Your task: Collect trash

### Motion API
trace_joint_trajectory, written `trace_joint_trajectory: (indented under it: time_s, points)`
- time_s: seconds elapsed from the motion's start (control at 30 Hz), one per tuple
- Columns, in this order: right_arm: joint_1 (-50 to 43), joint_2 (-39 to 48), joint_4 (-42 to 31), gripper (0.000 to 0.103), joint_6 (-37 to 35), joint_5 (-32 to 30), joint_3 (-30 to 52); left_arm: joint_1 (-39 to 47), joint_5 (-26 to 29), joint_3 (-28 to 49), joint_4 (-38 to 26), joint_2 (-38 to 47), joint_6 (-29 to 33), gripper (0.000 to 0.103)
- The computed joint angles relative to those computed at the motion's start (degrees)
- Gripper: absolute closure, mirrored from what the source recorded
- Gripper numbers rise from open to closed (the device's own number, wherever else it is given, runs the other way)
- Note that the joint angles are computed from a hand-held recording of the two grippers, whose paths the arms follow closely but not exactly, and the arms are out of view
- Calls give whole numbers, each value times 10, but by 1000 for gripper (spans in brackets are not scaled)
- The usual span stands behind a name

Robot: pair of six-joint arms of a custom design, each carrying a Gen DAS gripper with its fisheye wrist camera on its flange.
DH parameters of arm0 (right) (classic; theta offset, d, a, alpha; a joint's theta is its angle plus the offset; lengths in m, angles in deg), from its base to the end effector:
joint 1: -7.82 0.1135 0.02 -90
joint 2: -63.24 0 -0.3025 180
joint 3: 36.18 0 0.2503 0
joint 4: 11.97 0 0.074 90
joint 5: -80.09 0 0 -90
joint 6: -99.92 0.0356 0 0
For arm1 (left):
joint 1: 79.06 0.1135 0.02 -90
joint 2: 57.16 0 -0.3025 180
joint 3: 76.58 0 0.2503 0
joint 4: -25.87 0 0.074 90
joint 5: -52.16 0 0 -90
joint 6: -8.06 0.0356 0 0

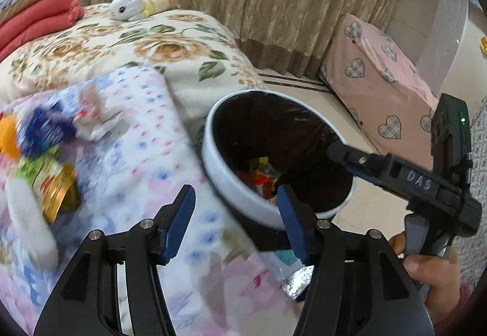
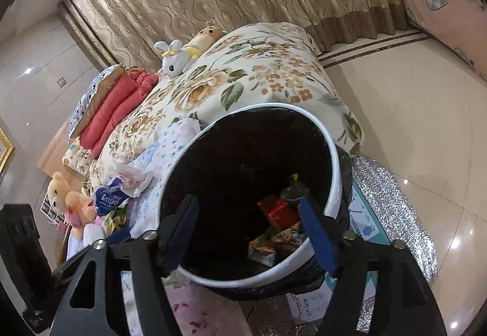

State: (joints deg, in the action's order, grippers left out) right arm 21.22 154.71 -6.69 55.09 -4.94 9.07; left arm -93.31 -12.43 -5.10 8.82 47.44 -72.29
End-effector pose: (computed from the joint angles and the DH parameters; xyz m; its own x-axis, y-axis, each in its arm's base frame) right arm 0.2766 0.0627 0.1635 -0.5680 0.5910 -0.5728 0.3342 0.8016 0.4957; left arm 0.3586 -0.1068 0.1879 -0.6519 0.3218 -0.6867 0.6066 0.7647 -0.2175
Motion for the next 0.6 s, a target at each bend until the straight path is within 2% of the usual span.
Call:
trace_joint_trajectory:
  time_s: [0.17, 0.6]
  points:
    - [42, -6, 4, 19, 21, 29, -2, 52, 23, -41, 13, -14, 6, 46]
    - [183, 57, 9, 15, 49, 64, 68, 217, 70, -107, 23, -43, 52, 45]
